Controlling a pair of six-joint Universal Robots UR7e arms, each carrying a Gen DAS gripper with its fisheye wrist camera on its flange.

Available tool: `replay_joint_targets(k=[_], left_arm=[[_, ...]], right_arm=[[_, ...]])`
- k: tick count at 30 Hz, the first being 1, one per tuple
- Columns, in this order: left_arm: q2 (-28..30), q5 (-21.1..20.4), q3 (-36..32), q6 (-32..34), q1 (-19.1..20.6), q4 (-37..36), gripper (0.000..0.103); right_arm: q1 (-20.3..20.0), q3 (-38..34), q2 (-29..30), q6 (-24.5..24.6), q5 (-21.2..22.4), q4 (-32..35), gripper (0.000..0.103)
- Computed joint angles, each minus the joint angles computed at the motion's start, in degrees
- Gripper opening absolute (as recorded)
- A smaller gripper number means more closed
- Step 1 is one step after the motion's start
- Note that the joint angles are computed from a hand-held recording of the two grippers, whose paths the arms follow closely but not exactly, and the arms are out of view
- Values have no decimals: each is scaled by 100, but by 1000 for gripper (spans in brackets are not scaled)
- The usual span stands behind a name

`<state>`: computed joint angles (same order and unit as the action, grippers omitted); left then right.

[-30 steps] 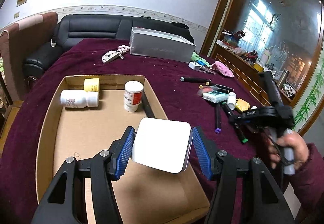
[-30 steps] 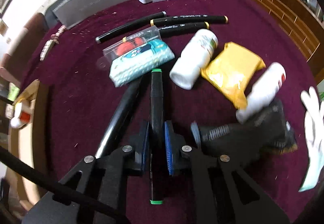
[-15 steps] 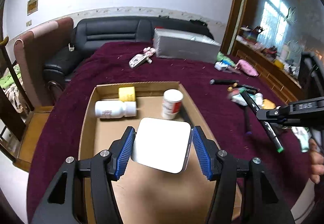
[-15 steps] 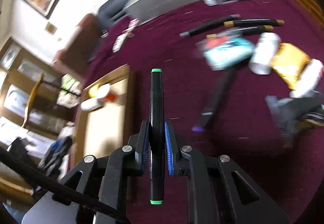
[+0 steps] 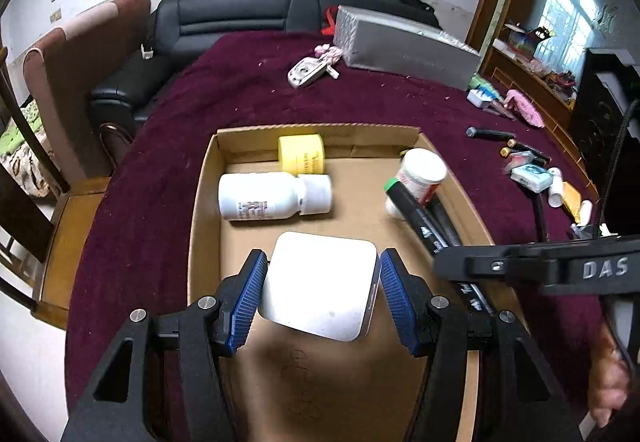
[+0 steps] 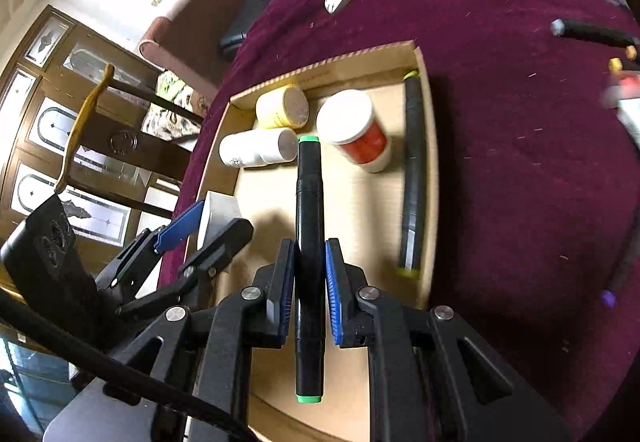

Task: Organize objects
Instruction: 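Lower the charger into the tray and open the left gripper while the right gripper releases the marker there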

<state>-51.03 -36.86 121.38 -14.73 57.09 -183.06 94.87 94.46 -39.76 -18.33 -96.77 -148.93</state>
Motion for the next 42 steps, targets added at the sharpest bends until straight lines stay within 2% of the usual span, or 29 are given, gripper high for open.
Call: replay_joint_targets(k=[2, 14, 23, 24, 28, 32, 35, 37, 42], left_arm=[[14, 129, -82, -117, 25, 216, 52], [-106, -323, -353, -573, 364, 865, 53], [-166, -456, -330, -701, 428, 740, 56], [-172, -458, -332, -712, 430, 712, 59], [-208, -540, -298, -745, 451, 530, 59], [-297, -486, -149, -665, 341, 183, 59], [-386, -397, 48, -424, 171, -339, 60], [-417, -323, 154, -313, 32, -649, 59], [-417, -354, 233, -277, -258, -948, 59]], right_arm=[[47, -127, 137, 28, -136, 16, 13], [207, -757, 754, 80, -743, -135, 13], [209, -885, 863, 112, -833, -157, 13], [205, -876, 858, 119, -820, -166, 13], [174, -814, 814, 187, -697, -236, 17], [193, -628, 658, 58, -614, -467, 18], [209, -375, 430, -120, -429, -708, 19], [189, -111, 199, -258, -261, -911, 24], [72, 470, -334, -377, 70, -1346, 31]])
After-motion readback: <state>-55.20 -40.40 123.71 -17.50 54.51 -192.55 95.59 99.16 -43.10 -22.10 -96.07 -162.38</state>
